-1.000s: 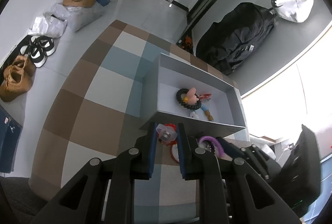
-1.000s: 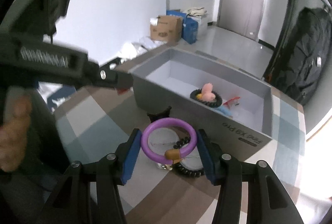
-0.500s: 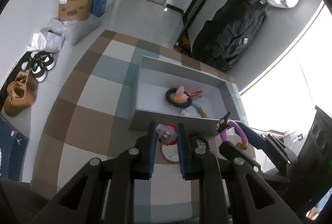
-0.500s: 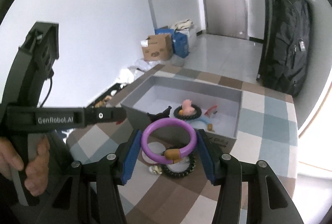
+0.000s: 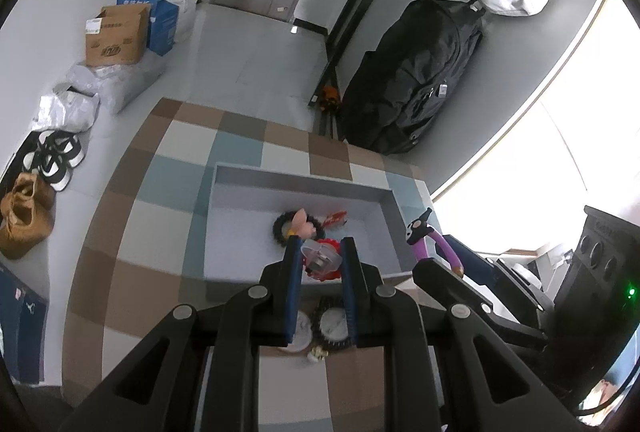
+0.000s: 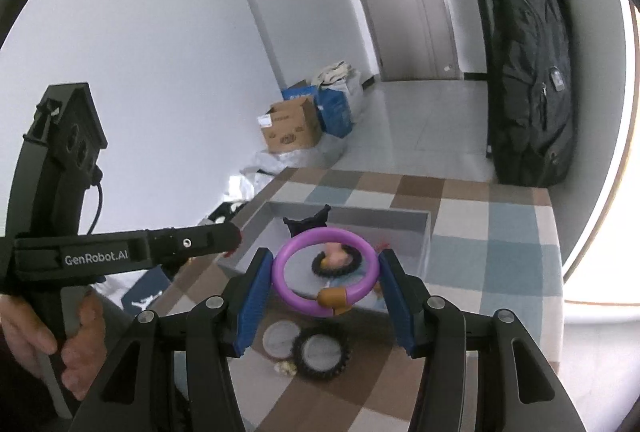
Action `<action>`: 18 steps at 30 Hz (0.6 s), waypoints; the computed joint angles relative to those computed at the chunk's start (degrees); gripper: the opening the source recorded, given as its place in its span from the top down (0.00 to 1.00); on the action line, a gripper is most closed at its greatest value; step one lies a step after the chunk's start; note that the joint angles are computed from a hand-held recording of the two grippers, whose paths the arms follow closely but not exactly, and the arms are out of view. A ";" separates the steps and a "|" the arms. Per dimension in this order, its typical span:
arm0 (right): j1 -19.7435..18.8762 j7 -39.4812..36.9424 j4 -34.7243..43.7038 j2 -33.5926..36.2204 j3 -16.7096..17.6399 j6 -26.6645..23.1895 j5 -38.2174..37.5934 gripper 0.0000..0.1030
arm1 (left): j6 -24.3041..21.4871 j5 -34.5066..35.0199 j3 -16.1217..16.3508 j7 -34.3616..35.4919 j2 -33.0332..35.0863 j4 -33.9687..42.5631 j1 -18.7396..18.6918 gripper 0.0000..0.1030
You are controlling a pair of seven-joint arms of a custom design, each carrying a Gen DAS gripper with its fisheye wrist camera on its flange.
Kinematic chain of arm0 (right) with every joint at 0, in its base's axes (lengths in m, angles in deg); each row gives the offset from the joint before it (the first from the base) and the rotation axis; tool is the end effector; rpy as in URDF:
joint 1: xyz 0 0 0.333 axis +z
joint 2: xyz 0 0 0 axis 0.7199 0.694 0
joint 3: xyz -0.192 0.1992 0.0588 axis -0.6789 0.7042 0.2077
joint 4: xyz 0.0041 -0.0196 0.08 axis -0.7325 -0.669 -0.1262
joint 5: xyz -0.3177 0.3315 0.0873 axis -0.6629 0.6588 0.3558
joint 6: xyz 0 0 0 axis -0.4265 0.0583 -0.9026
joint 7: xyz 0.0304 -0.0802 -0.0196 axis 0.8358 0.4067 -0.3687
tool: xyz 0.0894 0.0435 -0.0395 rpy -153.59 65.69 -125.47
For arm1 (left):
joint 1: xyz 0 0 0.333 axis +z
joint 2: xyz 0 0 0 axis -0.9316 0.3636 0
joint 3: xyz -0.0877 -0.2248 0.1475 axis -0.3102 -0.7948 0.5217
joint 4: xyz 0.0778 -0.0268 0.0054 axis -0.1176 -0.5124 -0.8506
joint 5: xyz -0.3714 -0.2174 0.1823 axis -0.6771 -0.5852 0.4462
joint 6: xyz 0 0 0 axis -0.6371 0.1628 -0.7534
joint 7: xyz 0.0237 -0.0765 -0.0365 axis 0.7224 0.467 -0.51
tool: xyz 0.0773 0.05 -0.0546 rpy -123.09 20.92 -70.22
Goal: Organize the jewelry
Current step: 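Lower the toy and purple ring into the gray box and open both tools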
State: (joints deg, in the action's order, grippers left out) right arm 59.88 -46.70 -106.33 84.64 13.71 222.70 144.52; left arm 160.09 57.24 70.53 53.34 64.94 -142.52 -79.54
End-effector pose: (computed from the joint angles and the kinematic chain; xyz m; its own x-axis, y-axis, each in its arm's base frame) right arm 0.6391 0.1917 0.3688 0.5532 -0.7777 -0.2987 -0.6140 -0.1383 -0.7771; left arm 0.6076 -0.3001 0.4019 0.0242 -0.9127 0.4079 -0.7758 -0.2745 -0.5681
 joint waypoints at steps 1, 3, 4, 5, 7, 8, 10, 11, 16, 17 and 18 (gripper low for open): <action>0.00 -0.06 0.45 0.36 -0.01 0.11 0.05 0.49 | -0.17 0.26 0.09 -0.01 0.54 0.66 -0.01 0.87; 0.01 -0.04 1.42 1.13 0.05 0.27 -0.49 0.49 | -0.31 -1.77 -0.62 2.05 2.03 2.22 0.77 0.87; -0.04 0.09 2.38 1.98 0.10 0.25 -0.86 0.49 | -0.43 -2.15 -0.80 2.34 2.37 2.58 0.95 0.87; -0.22 0.48 3.47 2.88 0.15 -0.24 -1.19 0.49 | -0.70 -2.29 -0.91 2.56 2.88 3.18 1.07 0.87; -0.58 1.26 4.72 3.92 0.38 -0.59 -1.91 0.49 | -1.24 -3.27 -1.49 4.20 4.16 4.63 1.71 0.87; -0.75 2.15 5.60 4.69 0.45 -0.88 -2.58 0.49 | -1.58 -3.13 -1.50 4.34 4.65 5.26 1.78 0.87; -1.10 3.95 6.81 5.76 0.70 -1.33 -3.94 0.49 | -1.88 -3.75 -1.95 5.37 5.90 6.66 2.30 0.87; -1.29 4.72 7.33 6.25 0.80 -1.53 -4.56 0.49 | -2.05 -4.02 -2.18 5.85 6.42 7.25 2.55 0.87; -2.05 8.93 10.18 8.95 1.23 -2.58 -9.07 0.49 | -2.97 -4.02 -3.00 8.10 9.68 10.64 3.39 0.87; -2.16 9.60 10.60 9.39 1.34 -2.64 -9.88 0.49 | -2.91 -5.04 -3.84 9.43 10.31 11.09 4.12 0.87; -2.27 10.30 11.00 9.83 1.43 -2.80 -10.76 0.49 | -2.92 -5.71 -4.33 10.14 10.49 11.17 4.60 0.87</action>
